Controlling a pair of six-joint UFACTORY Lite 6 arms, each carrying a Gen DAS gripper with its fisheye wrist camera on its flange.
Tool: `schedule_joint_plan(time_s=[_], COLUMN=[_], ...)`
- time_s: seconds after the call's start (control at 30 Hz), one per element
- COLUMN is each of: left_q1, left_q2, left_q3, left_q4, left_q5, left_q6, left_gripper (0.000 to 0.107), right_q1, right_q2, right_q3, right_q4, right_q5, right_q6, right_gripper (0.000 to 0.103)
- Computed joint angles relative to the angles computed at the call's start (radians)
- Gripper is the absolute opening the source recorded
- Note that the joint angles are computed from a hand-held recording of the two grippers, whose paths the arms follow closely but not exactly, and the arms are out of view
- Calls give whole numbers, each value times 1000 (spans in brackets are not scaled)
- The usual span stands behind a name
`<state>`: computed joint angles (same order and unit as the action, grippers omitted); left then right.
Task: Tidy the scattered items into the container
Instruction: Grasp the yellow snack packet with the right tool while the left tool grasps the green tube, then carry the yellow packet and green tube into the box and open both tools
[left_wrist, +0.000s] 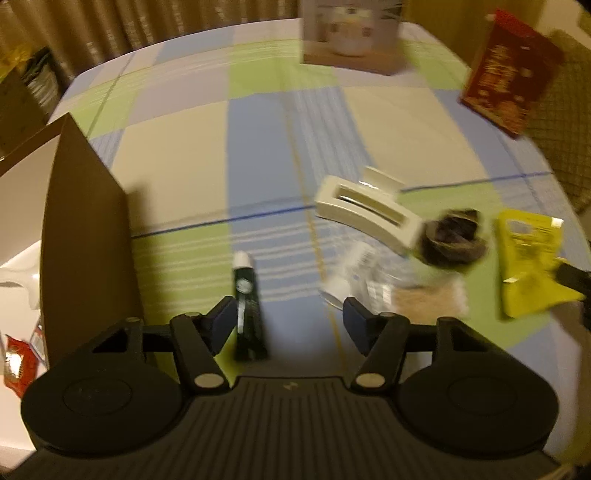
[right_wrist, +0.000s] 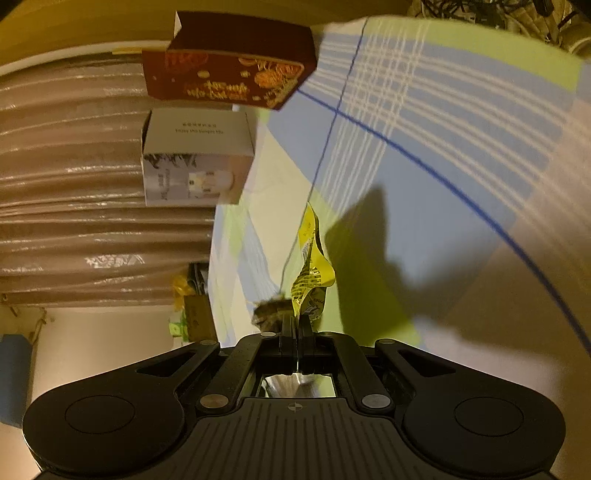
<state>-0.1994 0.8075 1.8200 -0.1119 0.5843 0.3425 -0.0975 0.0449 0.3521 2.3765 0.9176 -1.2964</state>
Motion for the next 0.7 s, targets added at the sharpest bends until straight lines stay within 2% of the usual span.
schedule_joint_plan(time_s=[0.13, 0.27, 0.3, 0.4, 0.5, 0.57, 0.7], left_q1=[-9, -7, 0, 21, 33, 33, 37], left_q2=[124, 249, 264, 269, 241, 196, 110], left_q3=[168, 333, 350, 356, 311, 236, 96], left_q4=[87, 146, 141, 93, 46, 38, 1], left_q5=[62, 136, 143, 155, 148, 112, 68], left_q6=[-117, -198, -205, -180, -141, -118, -63], left_gripper=[53, 38, 38, 34, 19, 15, 14], right_q1=[-30, -48, -50, -54, -58, -55, -47], right_q2=[31, 61, 64, 67, 52, 40, 14], right_q3=[26, 39, 40, 45, 37, 35, 26], right_q4=[-18, -16, -14, -13, -15, -18, -22], right_q5=[9, 33, 37, 37, 37, 31, 22], right_q6=[0, -11, -15, -15, -14, -11, -5], right_gripper=[3, 3, 3, 3, 3, 3, 3])
